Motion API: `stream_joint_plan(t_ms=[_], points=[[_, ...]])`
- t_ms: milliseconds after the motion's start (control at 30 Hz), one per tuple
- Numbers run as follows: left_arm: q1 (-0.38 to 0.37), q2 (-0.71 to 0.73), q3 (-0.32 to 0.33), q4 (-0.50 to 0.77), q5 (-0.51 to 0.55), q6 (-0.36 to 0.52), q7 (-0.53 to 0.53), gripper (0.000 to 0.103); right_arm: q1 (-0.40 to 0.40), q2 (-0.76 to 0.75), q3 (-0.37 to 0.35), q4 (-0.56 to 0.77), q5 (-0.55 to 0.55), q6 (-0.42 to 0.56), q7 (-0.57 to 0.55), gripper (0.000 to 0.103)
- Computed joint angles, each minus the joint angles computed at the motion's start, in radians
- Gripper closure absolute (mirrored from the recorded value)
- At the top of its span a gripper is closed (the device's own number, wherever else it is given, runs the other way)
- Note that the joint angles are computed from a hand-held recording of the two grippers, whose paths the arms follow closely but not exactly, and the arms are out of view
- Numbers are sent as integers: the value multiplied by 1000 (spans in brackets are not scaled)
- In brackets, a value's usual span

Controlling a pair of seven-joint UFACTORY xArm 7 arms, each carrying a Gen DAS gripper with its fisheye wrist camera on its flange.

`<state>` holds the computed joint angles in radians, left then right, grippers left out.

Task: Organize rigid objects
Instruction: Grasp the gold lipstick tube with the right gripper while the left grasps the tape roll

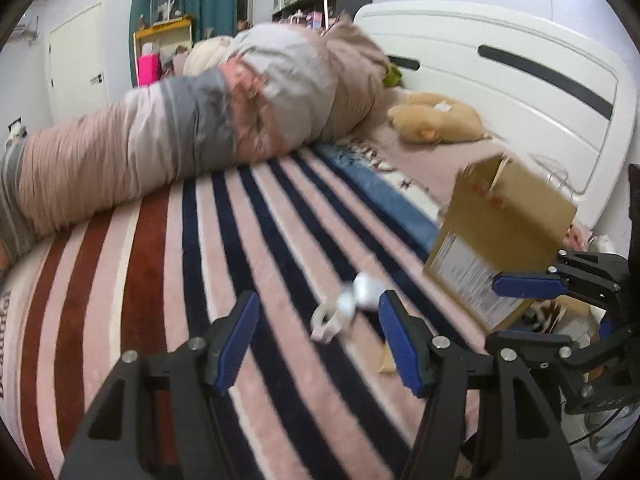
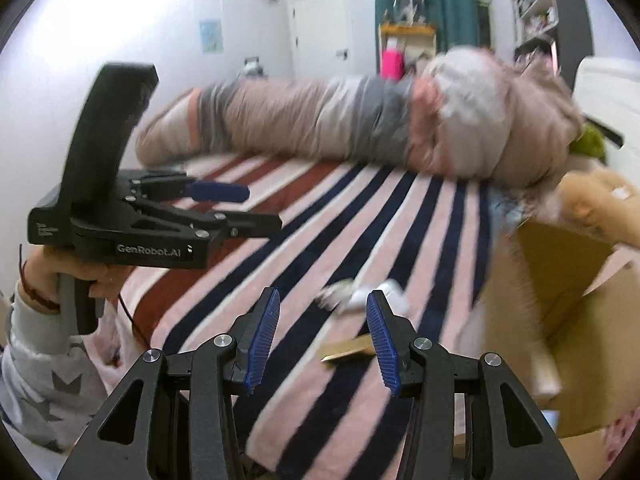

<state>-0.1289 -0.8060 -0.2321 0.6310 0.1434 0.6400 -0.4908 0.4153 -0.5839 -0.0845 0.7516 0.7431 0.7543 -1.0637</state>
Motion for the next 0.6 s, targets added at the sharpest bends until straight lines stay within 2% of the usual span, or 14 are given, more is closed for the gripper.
stream_joint_plan(t_ms=[100,200,267,333,400,467,500,600], points=[[-28,-28,41,-82,-37,-40,10,44,-17,59,54,-19,-34,-41,66,62],[-30,-22,58,-135,-61,-76,11,44,-37,143,99,-23,-66,-91,191,62],[-37,-3,71,-155,-74,-107,23,44,-33,203,106,-11,-63,-101,246,62],[-60,31,102,-174,-98,-157,57,44,-33,255,128,-7,-58,-164,294,62],[-77,76,125,-183,-128,-204,80,44,-47,291,160,-6,-93,-240,390,62],[-100,135,151,-178,-167,-245,103,44,-51,328,163,9,-98,-260,482,60],[-116,167,167,-173,-189,-270,120,44,-49,343,158,16,-88,-261,505,56],[-155,272,200,-146,-246,-330,172,44,-31,364,150,3,-51,-309,473,54]])
